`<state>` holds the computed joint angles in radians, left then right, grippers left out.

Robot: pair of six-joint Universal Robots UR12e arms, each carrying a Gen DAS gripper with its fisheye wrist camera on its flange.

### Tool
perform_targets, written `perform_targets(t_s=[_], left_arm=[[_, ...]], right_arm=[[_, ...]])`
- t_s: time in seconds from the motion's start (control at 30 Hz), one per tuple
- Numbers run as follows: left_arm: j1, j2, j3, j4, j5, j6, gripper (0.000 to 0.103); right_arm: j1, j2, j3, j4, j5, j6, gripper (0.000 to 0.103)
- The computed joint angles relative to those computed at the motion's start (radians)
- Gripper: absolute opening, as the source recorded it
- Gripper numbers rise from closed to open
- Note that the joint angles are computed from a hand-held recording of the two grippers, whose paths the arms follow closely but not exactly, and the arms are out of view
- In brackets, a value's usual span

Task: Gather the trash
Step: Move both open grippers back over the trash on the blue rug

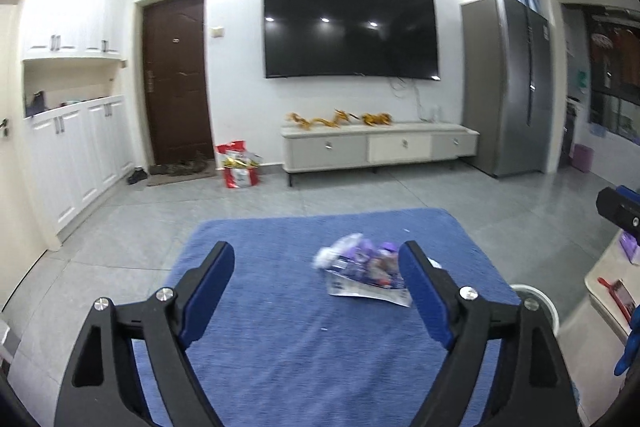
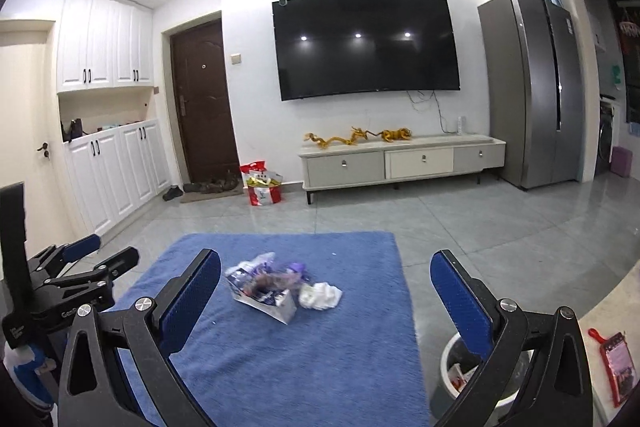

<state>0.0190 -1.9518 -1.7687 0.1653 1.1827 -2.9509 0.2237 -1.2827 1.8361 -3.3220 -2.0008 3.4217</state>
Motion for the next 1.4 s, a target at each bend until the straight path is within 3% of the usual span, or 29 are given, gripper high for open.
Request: perform_targets(t_s=[0.33,0.47,0.8,1.0,1.13,1.2,1.4], left_arm=[[0.038,-0.027,0.027,-0.028,0.0,-0.052,0.084],[0.049,-0.038,0.039,-0.094,-0.019,-0.036,0.084],[0.042,-0.094,0.087,-0.202,0.009,0.018,0.084],[0.037,-0.13,0.139,-0.315,-0.093,0.083,0.084],[0.024,-0.167,0.217,-0.496,-0.225,0.129,0.084],[0.014,-0.186,0.255,-0.572,-0.258,0.13,0.084],[-0.025,-0.252,0.347,-0.579,-0.194,0.119,0.084]], right_arm=[[0.007,0.054,-0.064,0.027,0.068,-0.003,0.103],[0.003,0.075,-0.087,0.074,0.09,0.017,0.103],[-0.031,0.125,-0.107,0.147,0.207,0.065,0.103],[-0.067,0.146,-0.108,0.173,0.238,0.119,0.102],[-0.095,0.162,-0.109,0.192,0.273,0.145,0.094],[-0.106,0.169,-0.111,0.201,0.289,0.148,0.092],[-0.135,0.191,-0.122,0.211,0.336,0.142,0.087]])
